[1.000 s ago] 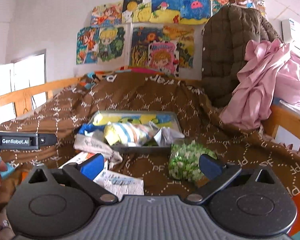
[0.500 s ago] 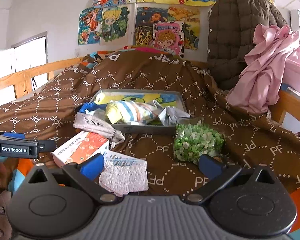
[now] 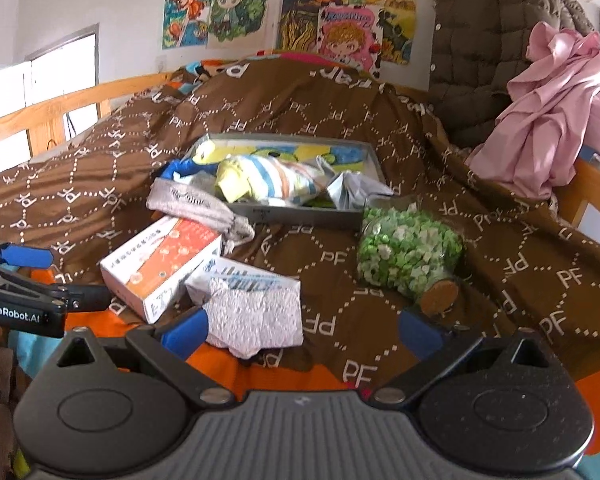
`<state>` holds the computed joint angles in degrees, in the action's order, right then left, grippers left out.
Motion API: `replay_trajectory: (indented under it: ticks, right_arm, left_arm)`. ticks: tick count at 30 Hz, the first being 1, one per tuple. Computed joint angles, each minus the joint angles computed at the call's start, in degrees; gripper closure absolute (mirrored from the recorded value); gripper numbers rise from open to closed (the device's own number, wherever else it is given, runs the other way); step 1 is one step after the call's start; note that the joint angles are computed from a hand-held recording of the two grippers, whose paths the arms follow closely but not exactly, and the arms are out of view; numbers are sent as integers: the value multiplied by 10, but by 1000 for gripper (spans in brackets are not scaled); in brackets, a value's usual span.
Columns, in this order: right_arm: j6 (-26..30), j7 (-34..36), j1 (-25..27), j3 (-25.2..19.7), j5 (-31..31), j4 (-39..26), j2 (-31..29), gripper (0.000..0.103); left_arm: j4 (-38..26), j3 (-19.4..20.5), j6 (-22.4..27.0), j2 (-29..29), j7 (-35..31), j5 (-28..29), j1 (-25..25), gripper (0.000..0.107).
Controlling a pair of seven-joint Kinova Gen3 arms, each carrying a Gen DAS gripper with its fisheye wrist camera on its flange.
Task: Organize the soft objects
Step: 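Move both open tools back over the remaining items beside the medicine box, then grasp the grey sock with the left tool while the right grasps the white textured cloth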
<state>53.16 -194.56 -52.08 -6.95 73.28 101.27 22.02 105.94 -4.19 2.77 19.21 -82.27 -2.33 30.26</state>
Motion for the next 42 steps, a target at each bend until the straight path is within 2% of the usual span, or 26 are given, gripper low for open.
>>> replay_trajectory:
  ticks: [3, 8, 9, 12, 14, 21, 23, 28, 30, 36, 42]
  right_arm:
    - [-12, 23, 8, -2, -16, -7, 3, 0]
    - [-25, 67, 11, 3, -46, -20, 9, 0]
    - [-29, 74, 11, 4, -51, -23, 11, 0]
    - [-45, 96, 14, 10, -66, -31, 19, 0]
    - [-51, 115, 16, 17, -77, -43, 32, 0]
    - [-84, 152, 13, 53, -91, -77, 77, 0]
    - [-95, 153, 12, 63, -95, -82, 86, 0]
    - [-119, 164, 9, 83, -99, -90, 104, 0]
    - [-126, 174, 12, 86, -111, -95, 109, 0]
    - [-162, 171, 8, 109, -113, -91, 113, 0]
    - [-218, 175, 24, 121, -124, -84, 111, 0]
  left_arm:
    - [-3, 8, 6, 4, -4, -1, -10, 5]
    - [-9, -28, 12, 13, 2, -10, 19, 5]
    - [-12, -23, 14, 14, 3, -10, 14, 5]
    - [-21, 8, 22, 17, -2, -10, -17, 5]
    - [-30, 47, 28, 21, -14, -8, -54, 5]
    - [-70, 105, 39, 43, -53, -1, -117, 5]
    - [-84, 95, 43, 52, -52, 5, -113, 5]
    - [-136, 34, 86, 75, -9, 5, -69, 5]
    - [-144, 27, 83, 81, 5, 1, -66, 5]
    - [-175, 45, 76, 101, 17, 1, -87, 5]
    - [-231, 90, 89, 140, 10, 23, -124, 5]
